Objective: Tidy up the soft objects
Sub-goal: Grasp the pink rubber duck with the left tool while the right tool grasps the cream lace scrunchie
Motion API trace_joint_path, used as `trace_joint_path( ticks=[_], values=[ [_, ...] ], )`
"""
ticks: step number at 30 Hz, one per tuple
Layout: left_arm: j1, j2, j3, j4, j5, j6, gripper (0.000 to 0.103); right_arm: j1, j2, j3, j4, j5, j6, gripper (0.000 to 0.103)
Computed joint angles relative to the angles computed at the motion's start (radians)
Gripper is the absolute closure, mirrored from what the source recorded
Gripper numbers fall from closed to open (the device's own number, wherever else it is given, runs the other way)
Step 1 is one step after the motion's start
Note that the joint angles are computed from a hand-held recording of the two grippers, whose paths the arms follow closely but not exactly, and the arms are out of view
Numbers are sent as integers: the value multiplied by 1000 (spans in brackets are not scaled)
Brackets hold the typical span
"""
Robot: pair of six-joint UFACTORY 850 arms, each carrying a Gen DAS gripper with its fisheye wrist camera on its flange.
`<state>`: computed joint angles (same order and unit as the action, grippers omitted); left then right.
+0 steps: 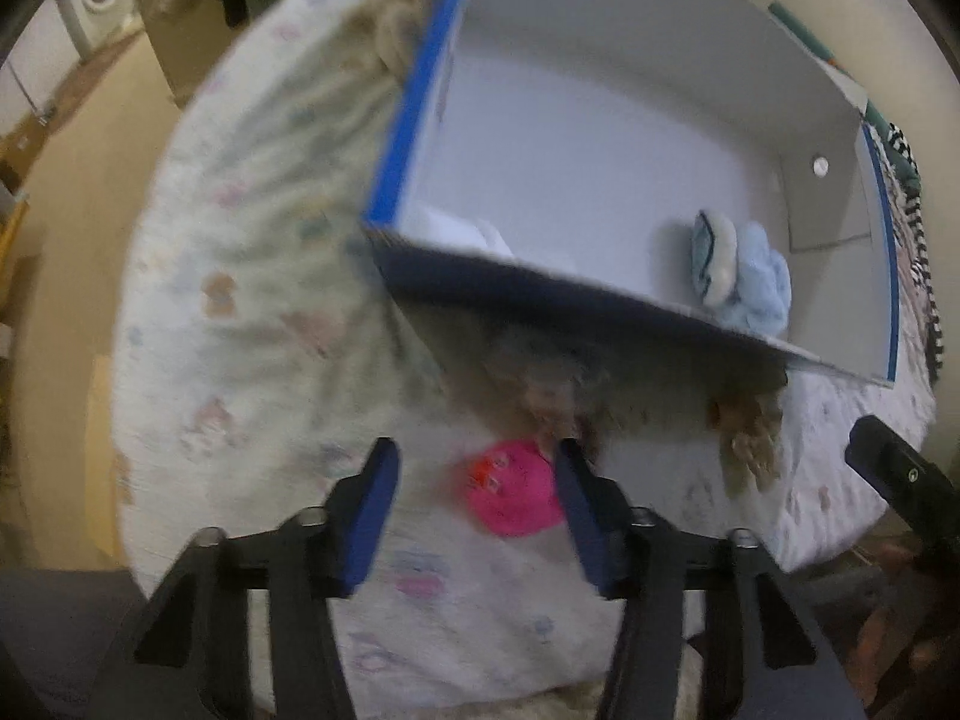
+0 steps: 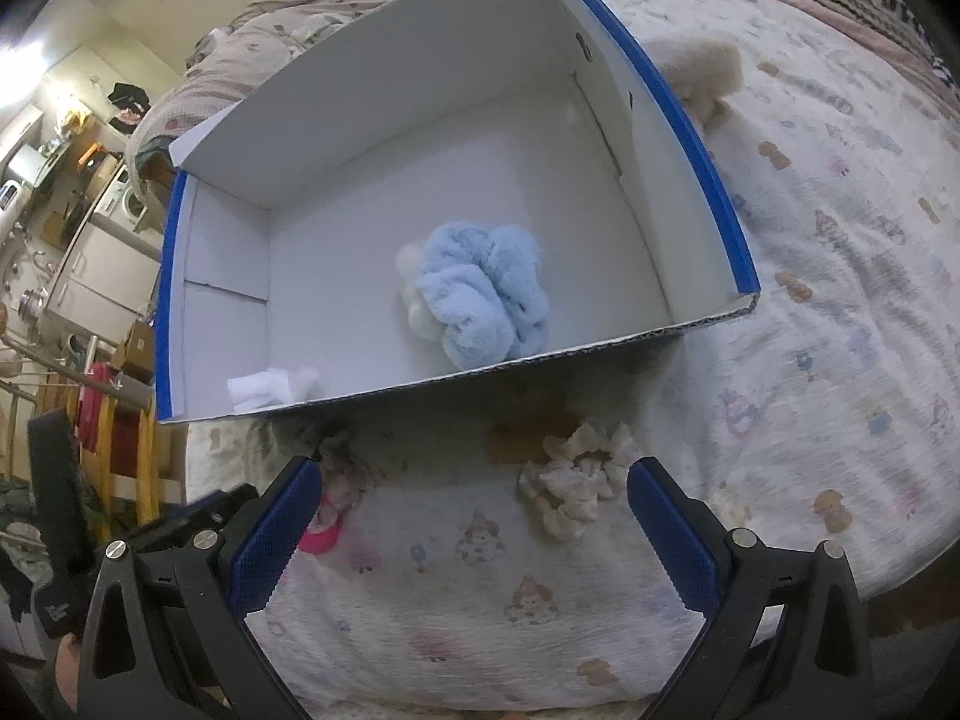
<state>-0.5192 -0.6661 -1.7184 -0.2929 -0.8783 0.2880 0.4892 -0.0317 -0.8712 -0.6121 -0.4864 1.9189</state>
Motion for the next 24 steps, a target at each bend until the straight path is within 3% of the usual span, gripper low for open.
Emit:
trace_joint_path(
  ticks=[2,5,7,13,21,24],
  values=[
    [0,-20,-16,-26,-43,8,60,-2,1,3,-1,2,2,0],
    [-1,-42,-31,-44,-83,3,74,-7,4,8,1,7,6,0],
    [0,-62,-49,-65,-115,-2,74,-8,5,11,1,10,8,0],
    [7,-61,-55,-81,-114,5,79,-8,4,11,5,7,3,0],
    [22,-3,1,31,-18,-13,79,-18,18,34,6,25,27,0],
    [26,-12,-7,64,-25,-33,79,-28,35,54,31,36,29,0]
  ],
)
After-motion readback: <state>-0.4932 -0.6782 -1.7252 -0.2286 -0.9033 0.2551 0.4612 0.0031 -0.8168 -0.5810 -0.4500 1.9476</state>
